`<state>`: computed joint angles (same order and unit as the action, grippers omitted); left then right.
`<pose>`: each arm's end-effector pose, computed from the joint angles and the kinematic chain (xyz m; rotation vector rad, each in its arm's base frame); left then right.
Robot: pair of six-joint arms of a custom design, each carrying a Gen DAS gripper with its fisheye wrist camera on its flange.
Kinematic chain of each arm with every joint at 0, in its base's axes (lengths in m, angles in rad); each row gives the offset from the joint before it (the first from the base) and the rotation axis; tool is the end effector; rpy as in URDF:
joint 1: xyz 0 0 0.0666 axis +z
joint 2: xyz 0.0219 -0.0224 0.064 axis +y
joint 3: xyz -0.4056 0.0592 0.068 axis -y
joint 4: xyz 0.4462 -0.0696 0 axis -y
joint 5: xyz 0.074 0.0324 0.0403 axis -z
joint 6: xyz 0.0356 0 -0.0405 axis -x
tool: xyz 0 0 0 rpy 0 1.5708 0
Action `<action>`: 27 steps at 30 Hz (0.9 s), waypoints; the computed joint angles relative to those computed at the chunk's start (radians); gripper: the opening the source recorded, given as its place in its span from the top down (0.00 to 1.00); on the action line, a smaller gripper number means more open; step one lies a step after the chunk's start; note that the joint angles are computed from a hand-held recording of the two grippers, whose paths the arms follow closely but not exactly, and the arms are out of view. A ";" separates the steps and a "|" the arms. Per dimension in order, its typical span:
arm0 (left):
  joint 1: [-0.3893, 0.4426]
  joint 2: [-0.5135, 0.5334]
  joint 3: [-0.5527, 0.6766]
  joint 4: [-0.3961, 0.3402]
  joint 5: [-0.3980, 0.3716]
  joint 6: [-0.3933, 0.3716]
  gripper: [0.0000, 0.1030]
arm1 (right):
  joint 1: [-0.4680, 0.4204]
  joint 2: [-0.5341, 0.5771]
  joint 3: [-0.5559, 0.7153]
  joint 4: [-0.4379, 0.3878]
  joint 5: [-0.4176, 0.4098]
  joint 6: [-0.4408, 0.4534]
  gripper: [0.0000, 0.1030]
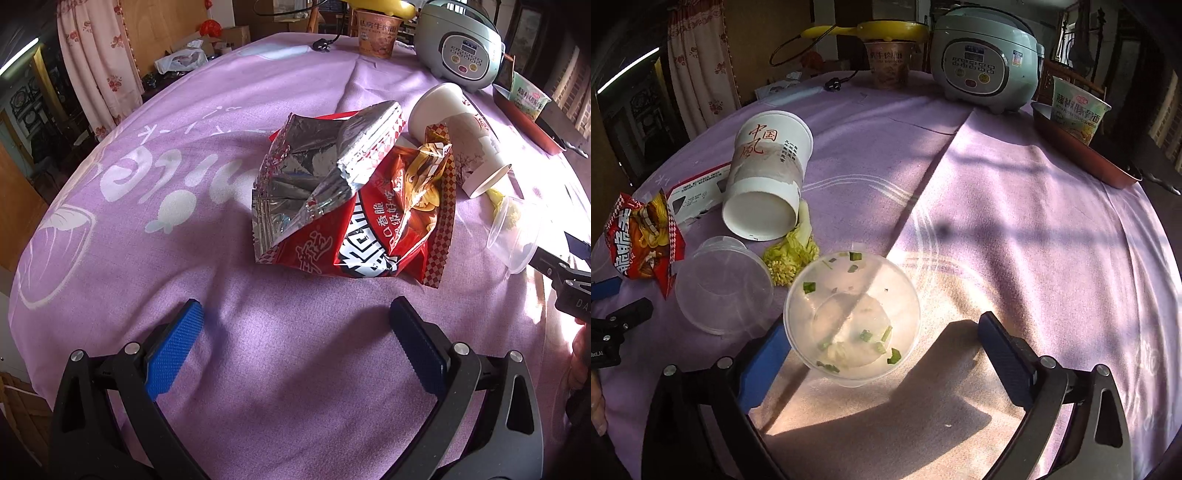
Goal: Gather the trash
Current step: 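Reach the right gripper to the clear plastic bowl and grasp its rim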
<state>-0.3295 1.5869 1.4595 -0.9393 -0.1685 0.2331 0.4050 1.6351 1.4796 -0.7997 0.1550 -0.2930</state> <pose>0.5615 -0.1861 0.3827 0.0691 2.6117 0.0252 0.5717 0.2387 0.3726 -0.0786 2.5103 0.0897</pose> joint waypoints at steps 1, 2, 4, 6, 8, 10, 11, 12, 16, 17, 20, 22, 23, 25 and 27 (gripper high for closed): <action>0.000 0.000 0.000 0.000 0.000 0.000 0.05 | -0.001 -0.003 -0.002 0.002 -0.003 -0.003 0.05; 0.000 0.000 0.000 0.000 0.000 0.000 0.05 | -0.002 -0.002 -0.001 0.001 -0.001 -0.004 0.05; 0.000 0.000 0.000 0.000 0.000 0.000 0.05 | 0.001 -0.007 -0.005 0.005 0.015 -0.010 0.09; 0.000 0.000 0.000 0.000 0.000 0.000 0.05 | 0.002 -0.023 -0.026 0.037 0.011 -0.018 0.24; 0.000 0.000 0.000 0.000 0.000 0.000 0.05 | 0.001 -0.030 -0.035 0.055 0.003 -0.027 0.48; 0.000 0.000 0.000 0.000 0.000 0.000 0.05 | -0.003 -0.034 -0.039 0.063 -0.011 -0.038 0.48; 0.000 0.000 0.001 0.000 0.000 0.000 0.05 | -0.005 -0.035 -0.040 0.067 -0.016 -0.044 0.48; 0.000 0.000 0.001 0.000 0.000 0.000 0.05 | -0.007 -0.038 -0.043 0.074 -0.019 -0.050 0.48; 0.000 0.001 0.001 0.000 0.000 -0.001 0.05 | -0.013 -0.048 -0.052 0.091 -0.019 -0.083 0.48; 0.000 0.001 0.001 0.000 0.000 -0.001 0.05 | -0.016 -0.044 -0.049 0.082 -0.022 -0.095 0.48; 0.000 0.001 0.001 -0.001 0.000 0.000 0.05 | -0.019 -0.039 -0.049 0.074 -0.032 -0.119 0.48; 0.001 0.000 0.001 -0.002 0.003 0.000 0.06 | -0.015 -0.041 -0.050 0.072 -0.023 -0.122 0.47; 0.001 0.000 0.002 -0.004 0.007 0.001 0.06 | -0.014 -0.041 -0.051 0.072 -0.023 -0.124 0.47; 0.003 -0.007 -0.002 0.002 0.040 -0.015 0.06 | -0.018 -0.042 -0.053 0.076 -0.033 -0.131 0.47; -0.003 -0.026 -0.020 0.041 0.050 -0.034 0.06 | -0.023 -0.043 -0.054 0.080 -0.048 -0.143 0.47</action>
<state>-0.3323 1.5611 1.4395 -0.8983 -0.1188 0.1994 0.3825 1.5917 1.4257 -0.7192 0.1072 -0.4364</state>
